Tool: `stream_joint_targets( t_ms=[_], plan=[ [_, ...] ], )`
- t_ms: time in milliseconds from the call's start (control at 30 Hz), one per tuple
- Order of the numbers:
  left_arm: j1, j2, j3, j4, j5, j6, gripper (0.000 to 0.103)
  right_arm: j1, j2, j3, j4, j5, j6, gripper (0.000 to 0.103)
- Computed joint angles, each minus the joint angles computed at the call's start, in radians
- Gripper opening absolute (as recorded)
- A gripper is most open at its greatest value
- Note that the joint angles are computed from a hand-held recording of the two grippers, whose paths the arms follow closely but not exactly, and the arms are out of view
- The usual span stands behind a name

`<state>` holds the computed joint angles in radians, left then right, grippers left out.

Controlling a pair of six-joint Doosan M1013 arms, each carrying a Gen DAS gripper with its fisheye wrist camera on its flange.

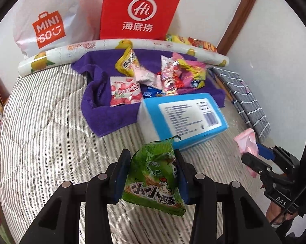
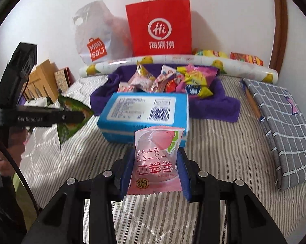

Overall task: Organize snacks
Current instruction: 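Carry the peach pastry bag and green chip bag over the purple towel with both tools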

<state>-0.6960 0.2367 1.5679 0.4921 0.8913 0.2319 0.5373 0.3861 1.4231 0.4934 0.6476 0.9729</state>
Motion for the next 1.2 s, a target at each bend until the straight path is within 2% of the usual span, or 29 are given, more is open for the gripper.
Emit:
stream_joint_targets(
  t_ms=[133,600,1200],
  plan=[
    [0.003,0.01,-0.03,-0.012,-0.009,0.024,0.04,-0.003,0.008,-0.032,0.029,0.003,0.005,0.041],
    [0.043,0.051,-0.14,-0.042,-0.016,0.113,0.04,0.001,0.067,-0.171,-0.004,0.008,0.084,0.041],
    [0.162,0.087,-0.208,-0.098,-0.024,0.182,0.04,0.011,0.231,-0.434,-0.08,0.073,0.222,0.041]
  ],
)
